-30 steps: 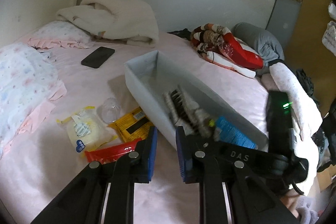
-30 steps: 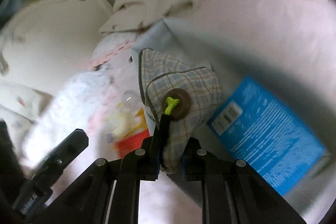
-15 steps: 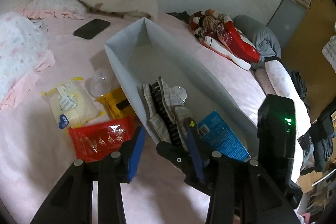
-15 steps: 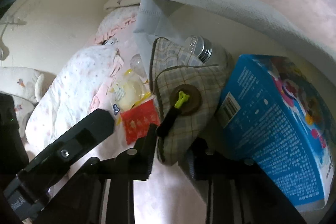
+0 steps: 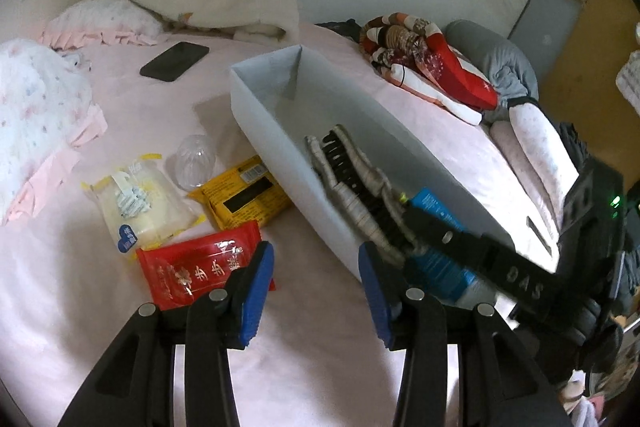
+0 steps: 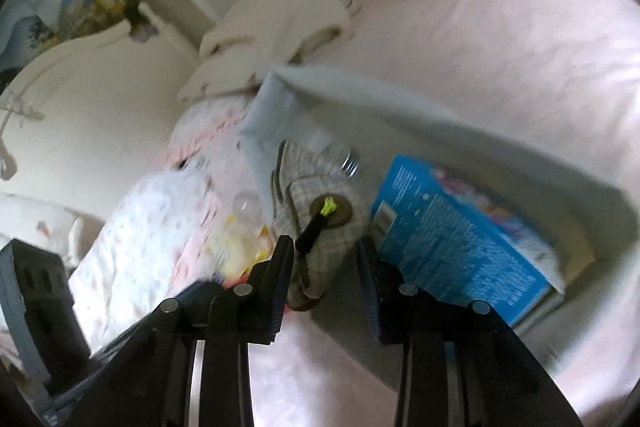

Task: Organize objects
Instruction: 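Lower the plaid pouch into the grey bin and open the right gripper, then move the right gripper back over the red packet on the bed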

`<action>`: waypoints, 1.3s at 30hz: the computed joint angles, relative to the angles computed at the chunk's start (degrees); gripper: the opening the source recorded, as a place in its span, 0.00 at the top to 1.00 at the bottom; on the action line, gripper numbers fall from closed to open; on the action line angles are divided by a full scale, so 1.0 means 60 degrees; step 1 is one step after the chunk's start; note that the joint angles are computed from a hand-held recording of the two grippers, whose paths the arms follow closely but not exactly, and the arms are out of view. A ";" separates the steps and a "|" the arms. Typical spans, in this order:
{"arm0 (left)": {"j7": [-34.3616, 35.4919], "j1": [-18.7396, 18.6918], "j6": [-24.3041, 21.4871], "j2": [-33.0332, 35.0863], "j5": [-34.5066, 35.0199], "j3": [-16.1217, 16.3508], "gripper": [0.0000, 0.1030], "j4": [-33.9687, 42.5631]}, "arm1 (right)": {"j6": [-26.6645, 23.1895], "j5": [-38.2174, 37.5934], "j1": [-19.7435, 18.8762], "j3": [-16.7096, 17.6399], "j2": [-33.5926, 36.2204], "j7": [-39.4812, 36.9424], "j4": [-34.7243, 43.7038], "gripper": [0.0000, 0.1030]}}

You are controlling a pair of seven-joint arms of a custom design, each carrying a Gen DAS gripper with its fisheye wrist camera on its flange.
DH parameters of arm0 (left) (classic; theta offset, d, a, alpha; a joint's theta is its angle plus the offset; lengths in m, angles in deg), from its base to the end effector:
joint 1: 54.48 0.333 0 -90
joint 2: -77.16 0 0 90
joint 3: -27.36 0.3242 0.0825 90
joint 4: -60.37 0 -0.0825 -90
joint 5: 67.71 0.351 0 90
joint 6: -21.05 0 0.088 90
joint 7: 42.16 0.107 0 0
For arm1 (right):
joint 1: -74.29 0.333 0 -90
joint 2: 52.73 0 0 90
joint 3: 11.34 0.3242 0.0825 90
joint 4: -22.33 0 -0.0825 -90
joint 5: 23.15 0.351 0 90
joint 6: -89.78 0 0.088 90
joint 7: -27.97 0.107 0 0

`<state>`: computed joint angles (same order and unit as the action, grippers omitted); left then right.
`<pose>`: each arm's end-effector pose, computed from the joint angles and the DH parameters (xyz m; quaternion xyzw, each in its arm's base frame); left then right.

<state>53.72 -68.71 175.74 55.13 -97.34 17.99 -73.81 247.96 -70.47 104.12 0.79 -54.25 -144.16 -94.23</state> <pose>0.4129 -0.1731 0.5836 -0.6040 0.6965 -0.3783 0.0836 0.3940 0.3973 0.5548 -0.5293 0.7280 -0.1107 0.4215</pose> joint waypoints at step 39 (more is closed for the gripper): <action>-0.1714 0.1066 0.0019 -0.0950 0.2196 -0.0110 0.59 -0.1252 | -0.2023 -0.1782 0.1408 -0.0163 0.1660 -0.3193 0.2179 0.52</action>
<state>43.44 -62.31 175.85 49.42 -84.16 17.33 -81.32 235.82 -81.17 112.56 -0.19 -44.30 -163.32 -81.16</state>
